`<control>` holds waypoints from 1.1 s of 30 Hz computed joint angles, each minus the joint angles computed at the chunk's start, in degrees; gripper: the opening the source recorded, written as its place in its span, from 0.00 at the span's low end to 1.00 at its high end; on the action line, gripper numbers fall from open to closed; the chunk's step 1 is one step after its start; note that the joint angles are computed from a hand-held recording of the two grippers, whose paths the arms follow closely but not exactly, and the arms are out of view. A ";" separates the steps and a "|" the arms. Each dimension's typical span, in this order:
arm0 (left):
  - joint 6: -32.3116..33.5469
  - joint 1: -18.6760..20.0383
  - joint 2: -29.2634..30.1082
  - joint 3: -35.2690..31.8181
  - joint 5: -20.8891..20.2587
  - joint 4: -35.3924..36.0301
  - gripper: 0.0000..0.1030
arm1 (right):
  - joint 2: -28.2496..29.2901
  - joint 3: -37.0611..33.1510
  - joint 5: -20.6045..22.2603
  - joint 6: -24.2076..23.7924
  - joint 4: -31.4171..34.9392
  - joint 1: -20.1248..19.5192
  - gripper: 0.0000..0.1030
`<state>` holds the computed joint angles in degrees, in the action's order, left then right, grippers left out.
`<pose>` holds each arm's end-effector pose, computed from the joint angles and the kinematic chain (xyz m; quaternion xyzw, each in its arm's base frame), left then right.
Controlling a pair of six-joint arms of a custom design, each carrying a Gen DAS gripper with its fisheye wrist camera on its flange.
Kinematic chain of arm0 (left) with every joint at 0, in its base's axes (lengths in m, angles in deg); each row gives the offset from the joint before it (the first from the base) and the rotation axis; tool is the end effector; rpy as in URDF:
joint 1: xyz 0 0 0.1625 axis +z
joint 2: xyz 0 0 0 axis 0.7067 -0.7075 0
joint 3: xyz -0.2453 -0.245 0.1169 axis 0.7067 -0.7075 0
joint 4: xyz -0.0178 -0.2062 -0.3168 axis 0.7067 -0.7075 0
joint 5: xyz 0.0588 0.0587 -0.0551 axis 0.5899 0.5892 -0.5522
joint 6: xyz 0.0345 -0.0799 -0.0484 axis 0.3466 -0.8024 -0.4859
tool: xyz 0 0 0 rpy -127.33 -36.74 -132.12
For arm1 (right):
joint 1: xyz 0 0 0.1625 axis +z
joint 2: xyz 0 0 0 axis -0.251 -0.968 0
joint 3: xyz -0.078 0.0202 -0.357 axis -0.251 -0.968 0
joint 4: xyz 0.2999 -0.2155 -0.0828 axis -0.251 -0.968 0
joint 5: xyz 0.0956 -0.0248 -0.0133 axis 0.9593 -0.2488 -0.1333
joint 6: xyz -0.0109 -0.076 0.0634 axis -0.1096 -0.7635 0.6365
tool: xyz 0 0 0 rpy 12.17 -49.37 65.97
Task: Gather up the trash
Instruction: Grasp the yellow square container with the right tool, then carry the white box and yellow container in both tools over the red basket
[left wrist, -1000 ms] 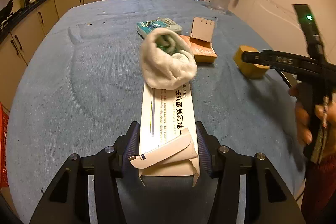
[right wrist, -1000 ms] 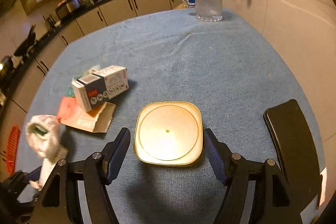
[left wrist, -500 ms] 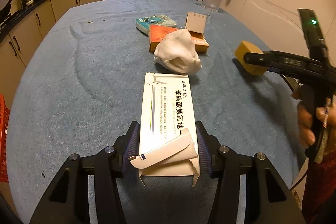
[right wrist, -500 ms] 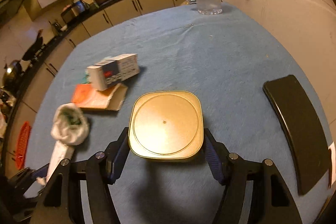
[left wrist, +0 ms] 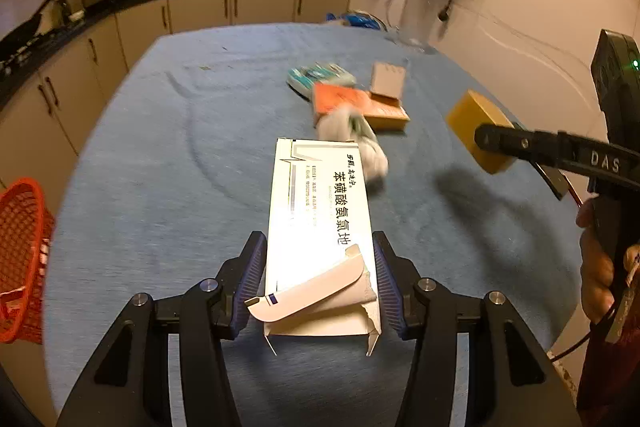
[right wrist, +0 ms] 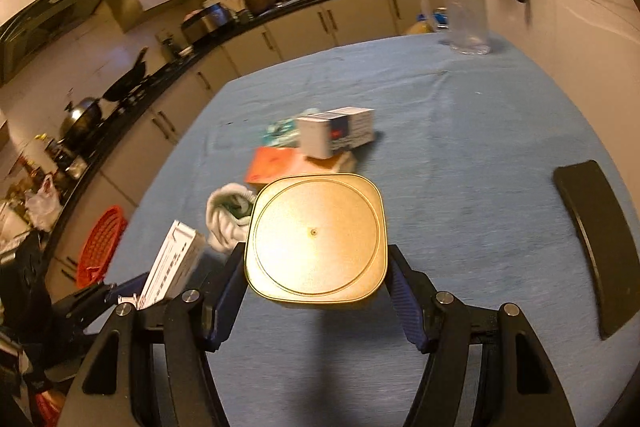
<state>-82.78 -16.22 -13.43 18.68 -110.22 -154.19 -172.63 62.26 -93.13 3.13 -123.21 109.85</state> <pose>-0.3987 -0.4010 -0.0648 0.5260 0.8396 -0.0836 0.1071 0.0905 -0.2678 0.2853 -0.1696 -0.8043 0.4950 0.2816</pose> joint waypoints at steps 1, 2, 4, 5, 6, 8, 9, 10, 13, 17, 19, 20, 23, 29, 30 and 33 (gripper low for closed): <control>0.04 0.19 -0.60 0.37 0.51 -0.33 0.50 | 0.61 -0.48 0.10 0.02 0.07 0.33 0.69; 0.05 0.41 -1.14 0.69 0.92 -0.62 0.50 | 1.22 -0.92 0.44 -0.12 0.09 0.44 0.69; -0.12 0.89 -1.96 1.00 1.55 -1.16 0.50 | 2.91 -1.97 0.81 -0.12 0.43 1.60 0.69; -0.16 1.24 -2.46 1.17 1.71 -1.36 0.50 | 3.54 -2.43 0.96 -0.18 0.63 1.99 0.69; -0.13 1.58 -3.02 1.41 1.88 -1.55 0.50 | 4.44 -3.09 1.13 -0.31 0.85 2.48 0.69; -0.27 2.19 -4.31 2.22 2.64 -2.06 0.50 | 6.15 -4.50 1.74 -0.41 1.43 3.22 0.69; -0.25 2.50 -4.80 2.49 2.84 -2.20 0.50 | 6.89 -5.18 2.14 -0.46 1.84 3.47 0.69; -0.32 2.85 -5.37 2.75 3.15 -2.39 0.50 | 7.57 -5.79 2.46 -0.58 2.19 3.70 0.69; -0.45 3.83 -6.92 3.50 4.21 -3.06 0.50 | 9.96 -7.81 3.60 -0.76 3.33 4.48 0.69; -0.53 5.21 -9.55 4.80 5.90 -4.18 0.50 | 13.06 -10.82 6.34 -0.72 5.44 5.26 0.69; -0.53 6.17 -11.49 5.81 7.11 -4.82 0.50 | 14.98 -12.67 6.87 -0.66 6.36 5.84 0.69; -0.55 6.59 -12.26 6.09 7.68 -5.02 0.50 | 16.12 -13.94 7.24 -0.79 7.15 6.28 0.69; -0.57 7.99 -14.95 7.31 9.37 -5.82 0.50 | 18.76 -16.81 8.09 -1.27 8.78 7.50 0.69; -0.08 10.82 -18.54 7.52 13.02 -6.27 0.50 | 24.41 -23.95 9.93 -2.21 13.08 9.41 0.69; 0.00 11.32 -19.20 7.55 13.63 -6.16 0.50 | 25.56 -25.48 10.51 -2.21 14.15 9.61 0.69; -0.08 12.54 -20.79 7.80 15.56 -6.08 0.50 | 28.06 -28.98 12.09 -2.05 16.99 9.90 0.69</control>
